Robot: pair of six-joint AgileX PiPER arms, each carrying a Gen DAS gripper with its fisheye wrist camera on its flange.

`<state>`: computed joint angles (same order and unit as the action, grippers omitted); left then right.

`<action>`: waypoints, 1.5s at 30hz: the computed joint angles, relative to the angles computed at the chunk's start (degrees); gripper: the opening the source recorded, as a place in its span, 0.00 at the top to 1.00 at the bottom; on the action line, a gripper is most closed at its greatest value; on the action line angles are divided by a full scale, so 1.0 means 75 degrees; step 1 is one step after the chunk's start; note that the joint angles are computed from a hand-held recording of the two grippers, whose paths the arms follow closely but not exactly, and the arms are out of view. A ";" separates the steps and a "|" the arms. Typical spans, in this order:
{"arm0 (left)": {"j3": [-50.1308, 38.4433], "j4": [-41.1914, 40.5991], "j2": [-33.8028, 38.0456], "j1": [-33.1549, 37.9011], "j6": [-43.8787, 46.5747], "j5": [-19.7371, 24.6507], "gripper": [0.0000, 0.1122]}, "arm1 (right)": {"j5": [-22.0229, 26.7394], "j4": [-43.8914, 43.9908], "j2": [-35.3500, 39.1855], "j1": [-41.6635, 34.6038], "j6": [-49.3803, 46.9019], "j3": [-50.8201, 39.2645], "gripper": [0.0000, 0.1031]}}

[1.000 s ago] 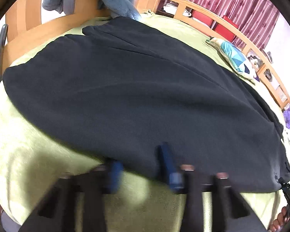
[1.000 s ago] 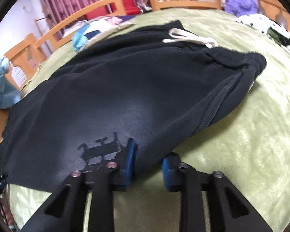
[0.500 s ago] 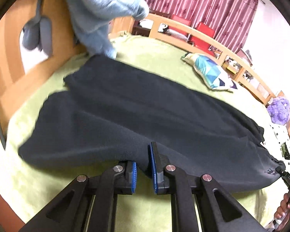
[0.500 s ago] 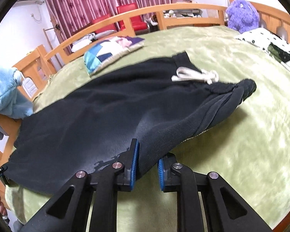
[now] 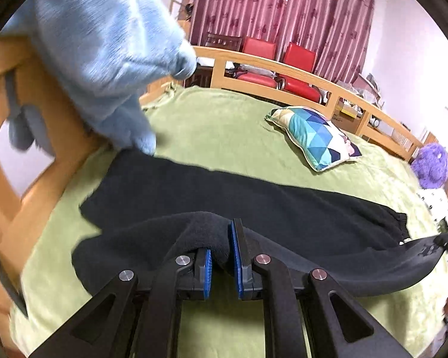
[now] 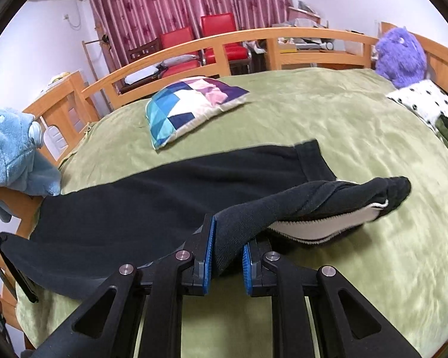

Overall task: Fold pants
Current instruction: 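Lift the held leg and fold it over the other leg, then release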

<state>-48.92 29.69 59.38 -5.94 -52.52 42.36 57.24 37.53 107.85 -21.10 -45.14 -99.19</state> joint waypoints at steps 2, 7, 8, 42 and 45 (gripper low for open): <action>-0.0279 0.0120 0.0503 0.0185 0.0267 -0.0252 0.90 | 0.0062 -0.0230 0.0381 0.0262 0.0302 -0.0637 0.85; -0.0773 -0.0025 0.1547 0.0925 0.0869 -0.1225 0.90 | -0.0091 -0.0470 0.1363 0.0791 0.0708 -0.2054 0.85; -0.0815 0.0155 0.1727 0.0962 0.0758 -0.1396 0.90 | -0.0103 -0.0450 0.1625 0.0862 0.0779 -0.2404 0.85; 0.0485 0.1928 0.1224 -0.1043 -0.1267 0.0311 0.40 | -0.1799 -0.1091 -0.0009 0.1283 -0.0187 0.0891 0.37; 0.0840 0.1666 0.0166 -0.1586 -0.1243 0.1163 0.40 | -0.1274 -0.0426 -0.0836 0.0524 -0.0798 0.1601 0.35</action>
<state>-42.62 42.19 60.62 -17.84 -61.85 51.08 47.68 34.34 101.58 -17.17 -51.12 -87.19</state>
